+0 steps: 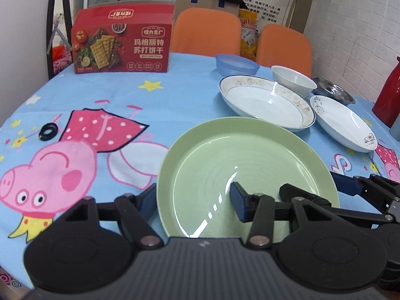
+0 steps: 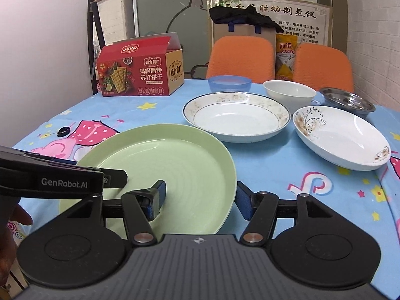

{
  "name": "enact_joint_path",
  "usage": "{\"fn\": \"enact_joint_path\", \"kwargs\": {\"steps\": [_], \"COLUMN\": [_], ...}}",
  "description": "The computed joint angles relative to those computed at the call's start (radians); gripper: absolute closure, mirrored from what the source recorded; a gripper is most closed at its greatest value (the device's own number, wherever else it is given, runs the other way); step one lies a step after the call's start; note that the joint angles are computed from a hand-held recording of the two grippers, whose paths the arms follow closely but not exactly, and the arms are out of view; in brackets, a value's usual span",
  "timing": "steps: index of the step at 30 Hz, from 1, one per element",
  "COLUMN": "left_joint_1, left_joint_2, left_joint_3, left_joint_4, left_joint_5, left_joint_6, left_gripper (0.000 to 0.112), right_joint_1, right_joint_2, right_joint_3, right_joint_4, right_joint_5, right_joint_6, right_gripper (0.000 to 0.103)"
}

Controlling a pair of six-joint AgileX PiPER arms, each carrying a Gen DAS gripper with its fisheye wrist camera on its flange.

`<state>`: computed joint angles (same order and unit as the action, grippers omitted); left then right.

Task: Organize plates and bowls

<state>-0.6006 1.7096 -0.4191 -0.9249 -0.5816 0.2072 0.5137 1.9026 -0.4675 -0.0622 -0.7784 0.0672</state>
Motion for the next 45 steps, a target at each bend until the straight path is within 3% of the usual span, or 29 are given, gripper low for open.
{"fn": "enact_joint_path", "kwargs": {"steps": [3, 6, 7, 8, 9, 13, 17, 21, 27, 32, 37, 39, 45], "left_joint_1": [0.02, -0.005, 0.0, 0.01, 0.024, 0.118, 0.149, 0.227, 0.271, 0.28, 0.295, 0.309, 0.358], "left_joint_2": [0.04, 0.071, 0.07, 0.064, 0.055, -0.039, -0.091, -0.098, -0.007, 0.103, 0.193, 0.21, 0.23], "left_joint_3": [-0.034, -0.048, -0.046, -0.047, -0.043, 0.016, -0.017, -0.114, -0.303, -0.45, -0.584, -0.601, -0.602], "left_joint_4": [0.065, 0.042, 0.053, 0.046, 0.05, 0.256, 0.223, 0.288, 0.1, -0.1, -0.395, -0.363, -0.054], "left_joint_5": [0.012, -0.022, -0.02, -0.009, -0.001, 0.022, 0.064, 0.168, 0.276, 0.313, 0.331, 0.343, 0.39], "left_joint_6": [-0.036, -0.007, -0.019, -0.012, -0.021, -0.23, -0.172, -0.13, 0.106, 0.332, 0.689, 0.67, 0.384], "left_gripper": [0.064, 0.062, 0.057, 0.043, 0.041, 0.041, 0.041, 0.04, 0.04, 0.04, 0.04, 0.039, 0.039], "right_joint_1": [-0.008, -0.035, -0.048, -0.061, -0.074, -0.174, -0.229, -0.302, -0.355, -0.378, -0.402, -0.411, -0.4], "right_joint_2": [0.007, 0.018, 0.022, 0.026, 0.023, -0.027, -0.087, -0.127, -0.05, 0.141, 0.233, 0.25, 0.285], "right_joint_3": [-0.017, -0.034, -0.038, -0.034, -0.033, -0.01, 0.033, -0.002, -0.324, -0.657, -0.753, -0.761, -0.821], "right_joint_4": [0.018, -0.005, -0.033, -0.063, -0.094, -0.264, -0.239, -0.334, -0.575, -0.915, -1.069, -1.094, -1.201], "right_joint_5": [0.024, 0.054, 0.061, 0.048, 0.051, 0.04, 0.009, 0.042, 0.152, 0.256, 0.229, 0.205, 0.236], "right_joint_6": [-0.011, 0.009, 0.031, 0.052, 0.075, 0.225, 0.191, 0.239, 0.384, 0.72, 0.862, 0.877, 0.984], "right_gripper": [0.002, 0.002, 0.002, 0.002, 0.002, 0.0, 0.0, 0.0, 0.0, 0.0, 0.0, 0.0, 0.0]}}
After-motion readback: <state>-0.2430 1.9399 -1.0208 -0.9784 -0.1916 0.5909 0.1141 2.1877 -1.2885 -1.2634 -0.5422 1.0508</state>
